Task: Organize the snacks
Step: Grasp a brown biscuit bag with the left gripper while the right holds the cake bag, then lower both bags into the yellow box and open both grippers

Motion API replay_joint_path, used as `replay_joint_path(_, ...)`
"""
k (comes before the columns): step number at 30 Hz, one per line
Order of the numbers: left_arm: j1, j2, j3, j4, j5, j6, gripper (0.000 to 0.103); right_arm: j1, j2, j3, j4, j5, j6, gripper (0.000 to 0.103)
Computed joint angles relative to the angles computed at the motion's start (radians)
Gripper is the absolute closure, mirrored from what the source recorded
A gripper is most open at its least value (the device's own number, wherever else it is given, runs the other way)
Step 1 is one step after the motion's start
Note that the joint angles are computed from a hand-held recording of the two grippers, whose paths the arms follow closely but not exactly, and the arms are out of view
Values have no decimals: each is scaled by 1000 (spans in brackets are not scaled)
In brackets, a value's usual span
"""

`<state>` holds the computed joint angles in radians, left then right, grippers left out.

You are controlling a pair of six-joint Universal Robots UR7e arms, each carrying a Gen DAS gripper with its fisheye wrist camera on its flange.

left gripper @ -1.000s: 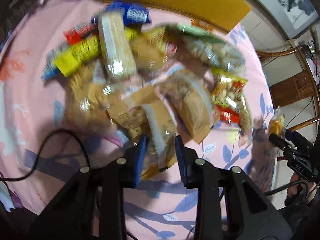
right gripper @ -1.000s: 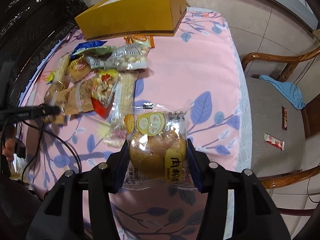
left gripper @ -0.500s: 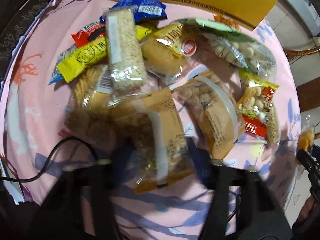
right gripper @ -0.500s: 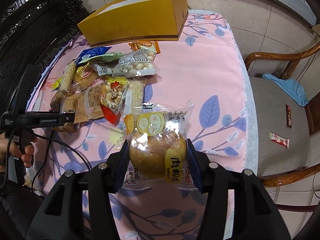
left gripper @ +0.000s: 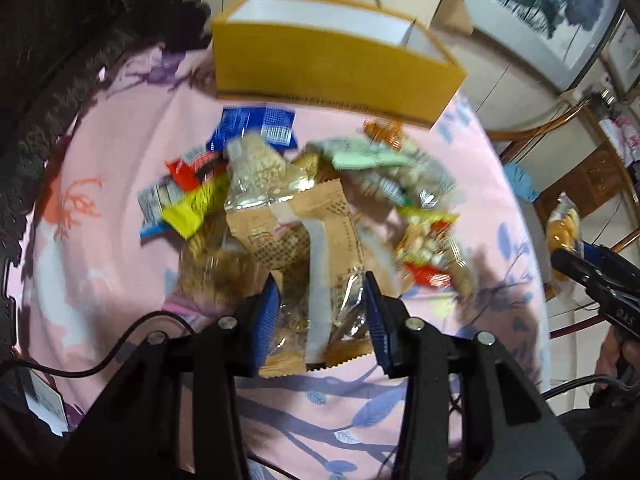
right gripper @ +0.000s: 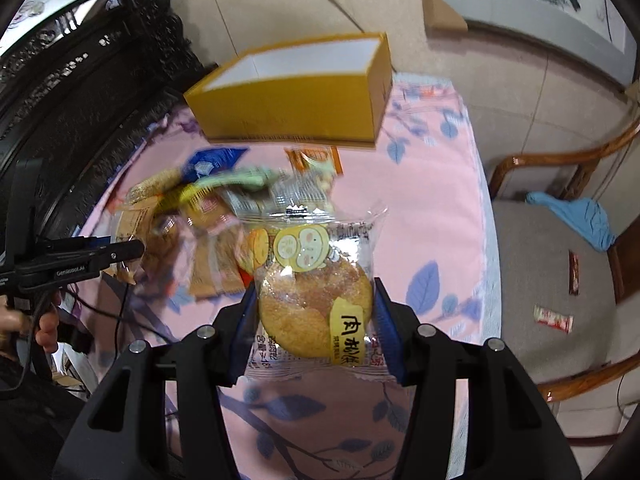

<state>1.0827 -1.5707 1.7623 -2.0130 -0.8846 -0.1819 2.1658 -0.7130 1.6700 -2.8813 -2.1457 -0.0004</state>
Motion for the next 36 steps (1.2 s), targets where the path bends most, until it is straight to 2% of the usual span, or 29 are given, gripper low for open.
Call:
replay_joint_path(10, -39, 10, -60, -81, -23, 57, 62, 14, 35, -107, -20, 23, -50, 49)
replay_joint_path(17, -13, 112, -189, -152, -45, 131, 62, 7, 113, -264, -43, 2, -128, 49)
replay_joint_path(23, 11, 277, -406, -244, -66, 265, 62, -9, 226, -493, -61, 1, -212, 49)
replay_joint_path(27, 34, 411, -589, -268, -88, 344, 62, -19, 333, -695, -49, 2, -261, 49)
replay_joint_path(33, 74, 607, -862, -217, -109, 386, 62, -39, 499, -1003, 76, -2, -283, 49)
replay_joint_path(36, 87, 660, -939, -177, -113, 378, 62, -46, 556, -1115, 139, -3, -276, 49)
